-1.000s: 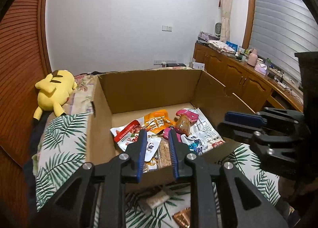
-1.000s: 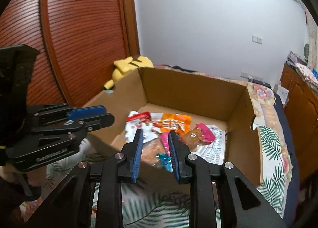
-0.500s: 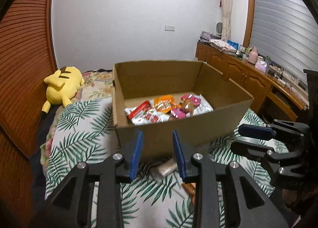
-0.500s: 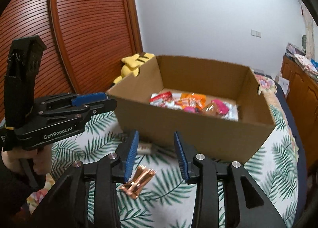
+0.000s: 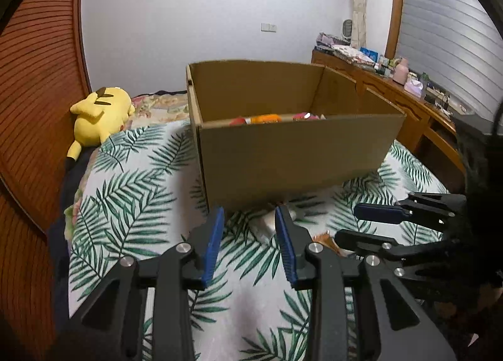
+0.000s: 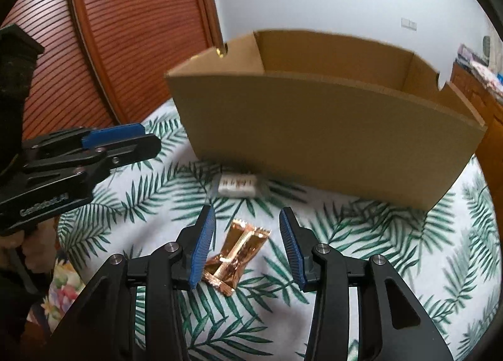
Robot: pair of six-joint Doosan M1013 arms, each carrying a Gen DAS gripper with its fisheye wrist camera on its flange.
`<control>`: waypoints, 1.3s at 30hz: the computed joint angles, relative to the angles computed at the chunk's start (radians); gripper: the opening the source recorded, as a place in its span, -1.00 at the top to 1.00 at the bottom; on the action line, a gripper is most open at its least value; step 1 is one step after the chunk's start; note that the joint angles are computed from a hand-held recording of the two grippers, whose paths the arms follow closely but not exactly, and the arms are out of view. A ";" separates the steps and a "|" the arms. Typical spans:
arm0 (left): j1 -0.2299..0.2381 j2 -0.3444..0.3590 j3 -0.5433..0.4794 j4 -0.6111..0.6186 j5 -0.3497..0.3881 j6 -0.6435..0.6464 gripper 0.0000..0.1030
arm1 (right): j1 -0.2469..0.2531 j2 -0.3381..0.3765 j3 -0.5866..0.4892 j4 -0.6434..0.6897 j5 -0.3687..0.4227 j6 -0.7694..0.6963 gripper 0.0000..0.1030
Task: Organize snacks
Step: 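Move both open grippers down to the snacks in front of the box, then grasp the clear white-labelled bar with left gripper while right grasps the copper candy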
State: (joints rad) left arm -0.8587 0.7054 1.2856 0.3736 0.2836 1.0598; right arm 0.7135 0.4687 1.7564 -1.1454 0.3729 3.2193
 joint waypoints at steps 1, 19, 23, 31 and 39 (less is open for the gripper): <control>0.001 0.001 0.003 -0.012 0.001 0.010 0.35 | -0.004 0.007 -0.005 0.048 -0.012 -0.044 0.16; 0.005 0.019 0.002 -0.151 0.011 0.139 0.35 | -0.005 0.059 -0.061 0.373 0.035 -0.378 0.49; 0.004 0.031 -0.015 -0.193 0.025 0.200 0.35 | -0.010 0.044 -0.037 0.366 0.018 -0.375 0.62; 0.003 0.077 -0.102 -0.333 0.103 0.420 0.35 | -0.009 0.007 0.037 0.127 -0.011 -0.105 0.61; 0.003 0.129 -0.206 -0.404 0.203 0.544 0.35 | -0.021 -0.020 0.088 -0.019 -0.003 0.070 0.61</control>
